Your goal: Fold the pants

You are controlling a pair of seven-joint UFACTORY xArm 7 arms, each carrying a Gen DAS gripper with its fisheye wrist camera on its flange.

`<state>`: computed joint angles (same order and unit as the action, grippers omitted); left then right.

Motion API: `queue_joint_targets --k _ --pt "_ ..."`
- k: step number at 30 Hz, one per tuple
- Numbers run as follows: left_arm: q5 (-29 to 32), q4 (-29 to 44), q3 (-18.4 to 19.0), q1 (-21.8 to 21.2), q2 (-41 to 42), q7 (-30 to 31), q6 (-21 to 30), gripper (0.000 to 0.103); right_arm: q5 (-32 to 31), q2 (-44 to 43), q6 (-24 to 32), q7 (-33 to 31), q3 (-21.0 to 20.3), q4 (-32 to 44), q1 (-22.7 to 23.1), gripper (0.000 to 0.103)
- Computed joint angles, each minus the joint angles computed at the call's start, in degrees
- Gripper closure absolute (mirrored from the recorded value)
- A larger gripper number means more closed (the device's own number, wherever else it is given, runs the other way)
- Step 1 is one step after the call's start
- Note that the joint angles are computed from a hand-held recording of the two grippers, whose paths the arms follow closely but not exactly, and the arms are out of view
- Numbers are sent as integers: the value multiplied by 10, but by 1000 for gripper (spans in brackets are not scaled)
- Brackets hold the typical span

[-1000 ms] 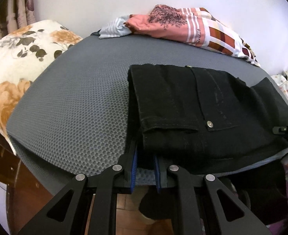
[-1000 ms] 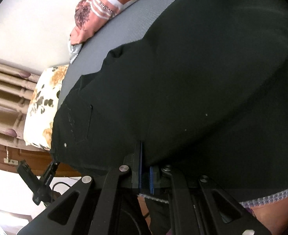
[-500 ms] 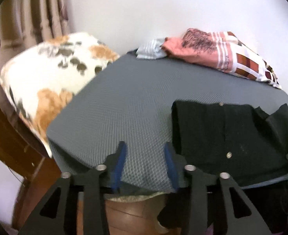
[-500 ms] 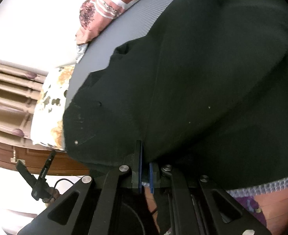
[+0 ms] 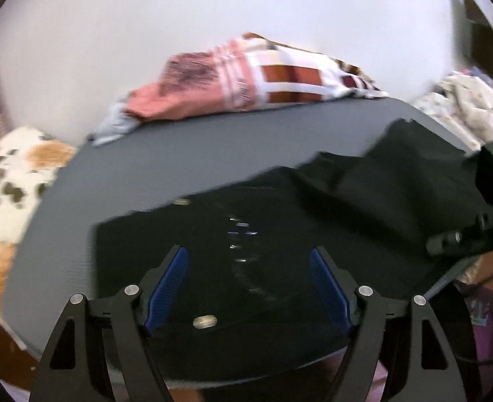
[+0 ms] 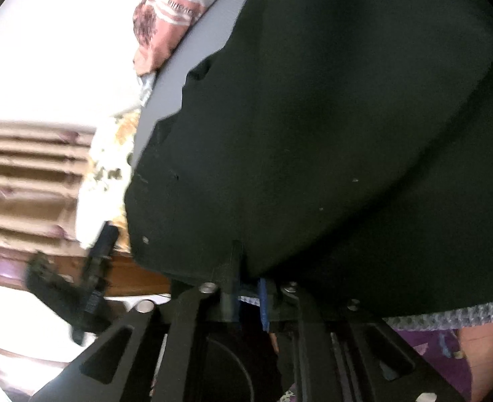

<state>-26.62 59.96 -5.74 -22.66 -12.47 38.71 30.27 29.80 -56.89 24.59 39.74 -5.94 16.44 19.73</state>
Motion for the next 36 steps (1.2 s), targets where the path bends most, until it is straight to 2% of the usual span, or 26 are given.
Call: queue_joint_targets --k 1,4,9,11,14,19,21,23,25,28,31,34,36 --pt "-8 -1 0 -4 6 6 -3 29 -2 -16 -9 1 2 -11 -11 88" --pt "-35 -4 0 -11 11 16 -8 29 -22 -67 -28 -9 -13 -43 -56 74" --pt "-10 -3 -11 0 21 -22 -11 29 -43 -108 -64 -46 -84 -70 -140 73" --pt "2 4 -11 7 28 -46 4 29 -51 -104 -72 -64 -113 -63 -176 73" --pt "5 6 -7 17 33 -67 19 29 -75 -70 -65 -93 -133 -32 -231 73" --pt "27 4 -13 24 36 -87 14 29 -92 60 -40 -181 -199 79 -239 73" --pt "37 1 -15 24 35 -91 9 29 -85 101 -39 -202 -210 118 -241 76" --pt "45 -1 -16 23 34 -92 4 29 -78 116 -30 -218 -214 141 -251 97" --pt "48 -2 -15 22 33 -90 3 29 -91 101 -18 -228 -183 145 -286 98" --pt "44 -2 -13 21 33 -87 5 29 -117 11 21 -212 -124 118 -359 99" --pt "45 0 -13 21 33 -88 7 29 -155 -112 105 -172 -92 77 -444 99" --pt "39 0 -11 20 33 -84 12 29 -201 -240 220 -148 -112 22 -527 99" --pt "37 6 -10 21 36 -85 18 29 -226 -295 291 -142 -158 -14 -583 99"
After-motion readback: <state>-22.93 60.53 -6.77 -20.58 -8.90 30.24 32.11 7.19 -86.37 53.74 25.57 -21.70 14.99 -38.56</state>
